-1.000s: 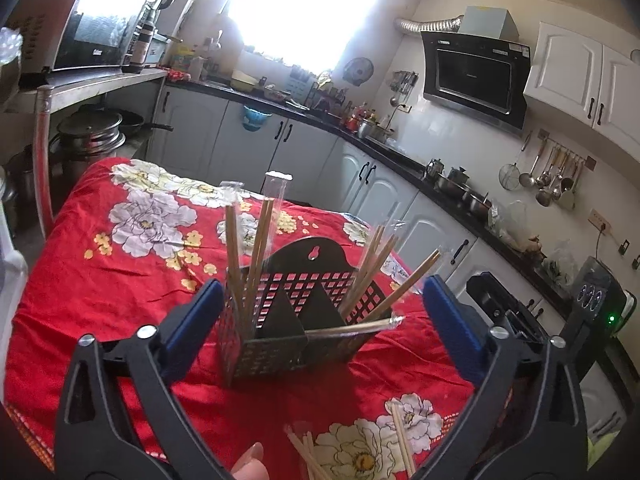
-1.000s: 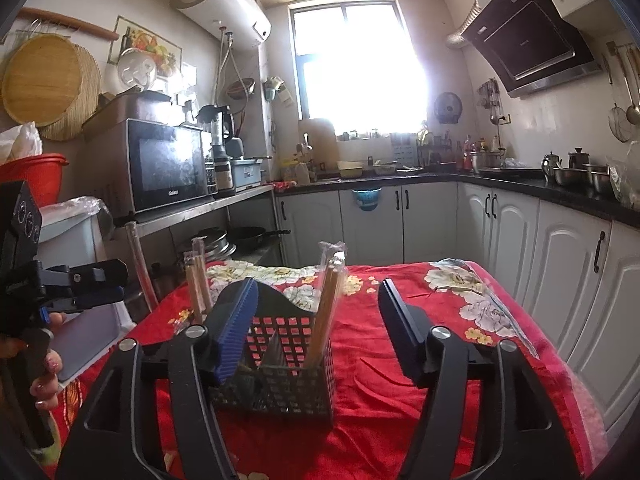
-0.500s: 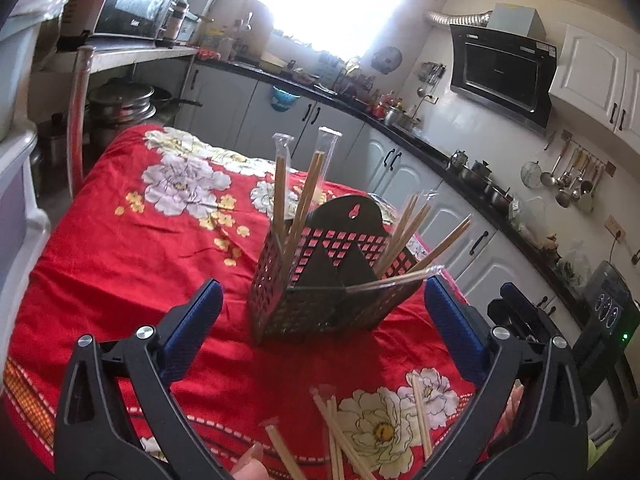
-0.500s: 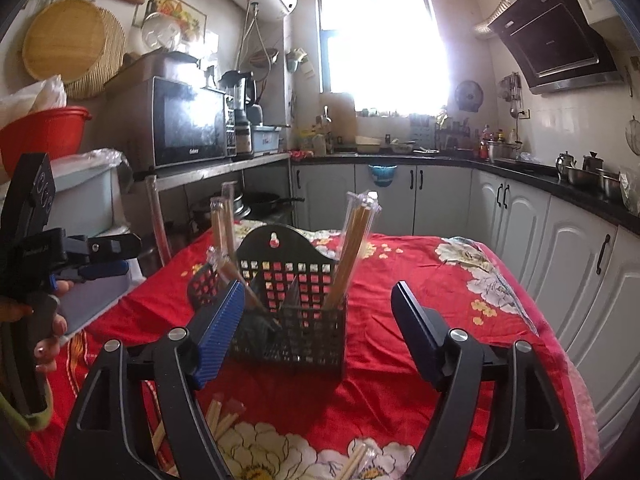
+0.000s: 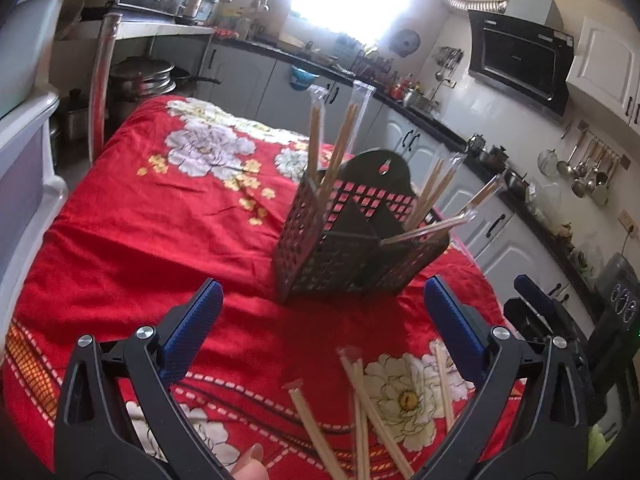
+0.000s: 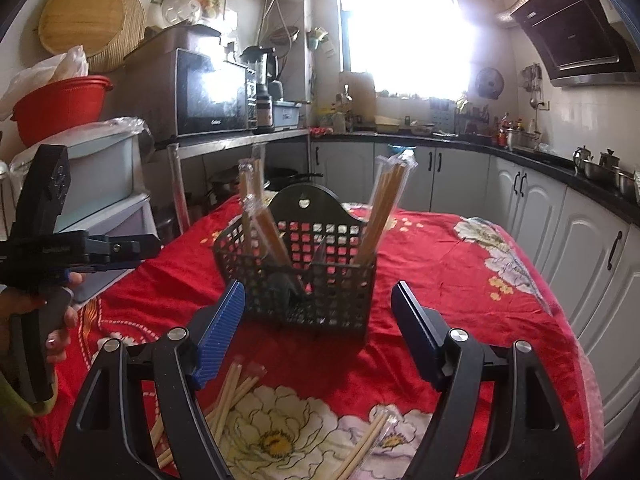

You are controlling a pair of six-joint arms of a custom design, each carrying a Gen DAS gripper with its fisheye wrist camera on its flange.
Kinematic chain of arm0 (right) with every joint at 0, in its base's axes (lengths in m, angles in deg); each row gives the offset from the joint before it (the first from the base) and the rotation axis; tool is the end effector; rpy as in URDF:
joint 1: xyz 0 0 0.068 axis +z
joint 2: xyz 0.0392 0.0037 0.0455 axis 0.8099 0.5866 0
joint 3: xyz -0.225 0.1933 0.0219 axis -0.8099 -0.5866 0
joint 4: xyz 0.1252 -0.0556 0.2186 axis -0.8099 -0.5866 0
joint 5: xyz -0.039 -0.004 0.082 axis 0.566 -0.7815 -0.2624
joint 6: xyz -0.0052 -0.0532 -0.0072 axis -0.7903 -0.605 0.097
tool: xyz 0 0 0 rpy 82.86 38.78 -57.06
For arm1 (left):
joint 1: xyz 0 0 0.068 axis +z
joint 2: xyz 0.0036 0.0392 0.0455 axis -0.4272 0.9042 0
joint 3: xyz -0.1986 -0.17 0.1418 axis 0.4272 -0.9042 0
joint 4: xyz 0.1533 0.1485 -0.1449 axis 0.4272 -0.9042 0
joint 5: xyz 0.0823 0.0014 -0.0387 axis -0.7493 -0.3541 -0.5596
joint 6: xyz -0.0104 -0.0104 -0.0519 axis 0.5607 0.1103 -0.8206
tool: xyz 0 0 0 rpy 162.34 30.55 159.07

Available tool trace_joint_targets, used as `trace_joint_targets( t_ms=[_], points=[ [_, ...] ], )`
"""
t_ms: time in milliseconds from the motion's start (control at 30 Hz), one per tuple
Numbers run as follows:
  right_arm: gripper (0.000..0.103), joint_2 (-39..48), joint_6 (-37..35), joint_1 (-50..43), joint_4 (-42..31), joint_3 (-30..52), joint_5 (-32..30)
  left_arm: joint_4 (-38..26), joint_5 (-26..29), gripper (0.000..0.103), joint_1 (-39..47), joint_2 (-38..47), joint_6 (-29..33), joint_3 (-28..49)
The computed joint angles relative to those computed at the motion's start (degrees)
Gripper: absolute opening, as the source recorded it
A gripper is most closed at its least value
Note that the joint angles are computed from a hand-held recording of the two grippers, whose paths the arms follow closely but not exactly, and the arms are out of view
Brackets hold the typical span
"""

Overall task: Organize utensils
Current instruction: 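Move both tools back over the remaining sleeved chopsticks, then close the left tool on a chopstick pair while the right tool grips another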

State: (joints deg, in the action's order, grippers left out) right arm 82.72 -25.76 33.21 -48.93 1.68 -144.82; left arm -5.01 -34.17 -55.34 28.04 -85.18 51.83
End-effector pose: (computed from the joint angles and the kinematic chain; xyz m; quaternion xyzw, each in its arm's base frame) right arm 0.2836 -0.0750 0.2444 -0.3497 0.7611 0.2446 0.4885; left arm 0.1739 -0.0825 0.2420 -0.2227 0.8496 -0.1084 0.4657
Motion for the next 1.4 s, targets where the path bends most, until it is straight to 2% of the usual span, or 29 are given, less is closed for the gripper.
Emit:
trace_joint_targets(
  t_ms=[267,600,700,900,1000,1233,1400],
  points=[
    [0.073,1.5,-5.3,-0.4,-4.9,-0.3,2.9,0.0,1.2,0.092,-2.3,1.8,-1.7,-2.3],
    [0.073,3.6,-9.8,-1.8,-7.8,-1.4,6.1,6.8,8.0,0.058,-3.5,5.4,-8.1,-8.4],
    [0.073,4.2,-11.0,-2.3,-8.4,-1.6,6.6,9.4,9.3,0.051,-4.3,7.3,-10.1,-10.1],
    [0.073,5.8,-10.4,-2.4,-7.2,-1.7,9.4,12.5,11.6,0.039,-4.0,10.8,-11.8,-11.4],
    [0.073,6.8,-10.0,-2.1,-6.7,-1.5,10.9,14.0,12.9,0.036,-3.1,12.8,-12.2,-11.8],
    [0.073,10.5,-6.0,0.5,-4.0,-0.1,16.9,15.5,14.4,0.034,-0.4,16.2,-9.7,-10.4],
    [0.073,15.1,-2.8,2.1,-5.4,3.6,21.0,16.1,15.3,0.022,1.9,18.5,-7.1,-9.3]
  ],
)
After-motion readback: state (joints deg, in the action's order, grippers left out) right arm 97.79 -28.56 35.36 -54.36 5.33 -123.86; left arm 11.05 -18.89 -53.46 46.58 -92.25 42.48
